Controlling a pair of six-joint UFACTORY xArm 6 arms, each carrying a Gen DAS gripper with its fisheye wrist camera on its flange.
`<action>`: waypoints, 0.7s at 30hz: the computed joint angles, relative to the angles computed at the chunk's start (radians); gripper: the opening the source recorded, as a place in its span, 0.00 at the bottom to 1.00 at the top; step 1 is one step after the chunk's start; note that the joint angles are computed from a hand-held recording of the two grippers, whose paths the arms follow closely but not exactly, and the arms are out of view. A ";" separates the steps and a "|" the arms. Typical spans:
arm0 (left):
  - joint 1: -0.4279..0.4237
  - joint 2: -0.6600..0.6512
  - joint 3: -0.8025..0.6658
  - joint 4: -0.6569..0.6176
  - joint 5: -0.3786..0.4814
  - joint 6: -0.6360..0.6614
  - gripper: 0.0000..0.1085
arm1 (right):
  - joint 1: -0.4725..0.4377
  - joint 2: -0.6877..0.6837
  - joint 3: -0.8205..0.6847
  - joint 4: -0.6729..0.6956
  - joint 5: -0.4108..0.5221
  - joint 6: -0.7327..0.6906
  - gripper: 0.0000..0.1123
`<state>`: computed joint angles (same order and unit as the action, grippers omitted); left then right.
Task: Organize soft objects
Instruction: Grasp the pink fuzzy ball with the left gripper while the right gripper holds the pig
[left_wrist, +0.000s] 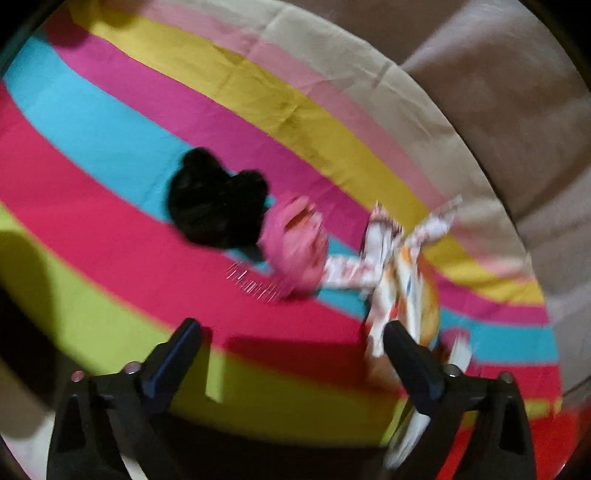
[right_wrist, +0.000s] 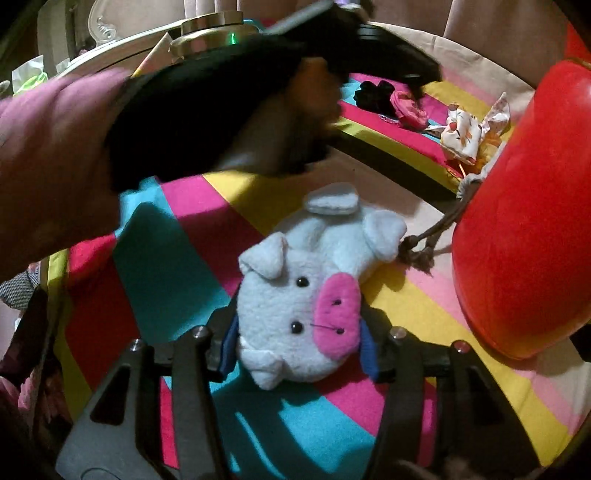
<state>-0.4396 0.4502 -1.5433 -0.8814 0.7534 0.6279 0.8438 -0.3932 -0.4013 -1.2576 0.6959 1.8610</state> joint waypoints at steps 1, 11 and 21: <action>-0.012 0.026 -0.032 -0.002 -0.008 -0.015 0.85 | -0.017 0.005 0.000 -0.013 -0.014 0.005 0.52; 0.005 -0.014 0.040 -0.201 0.022 0.167 0.11 | -0.015 -0.013 0.005 0.000 -0.015 0.004 0.52; 0.235 -0.535 0.635 -0.093 -0.119 0.497 0.11 | -0.031 -0.029 0.017 -0.004 -0.028 -0.005 0.52</action>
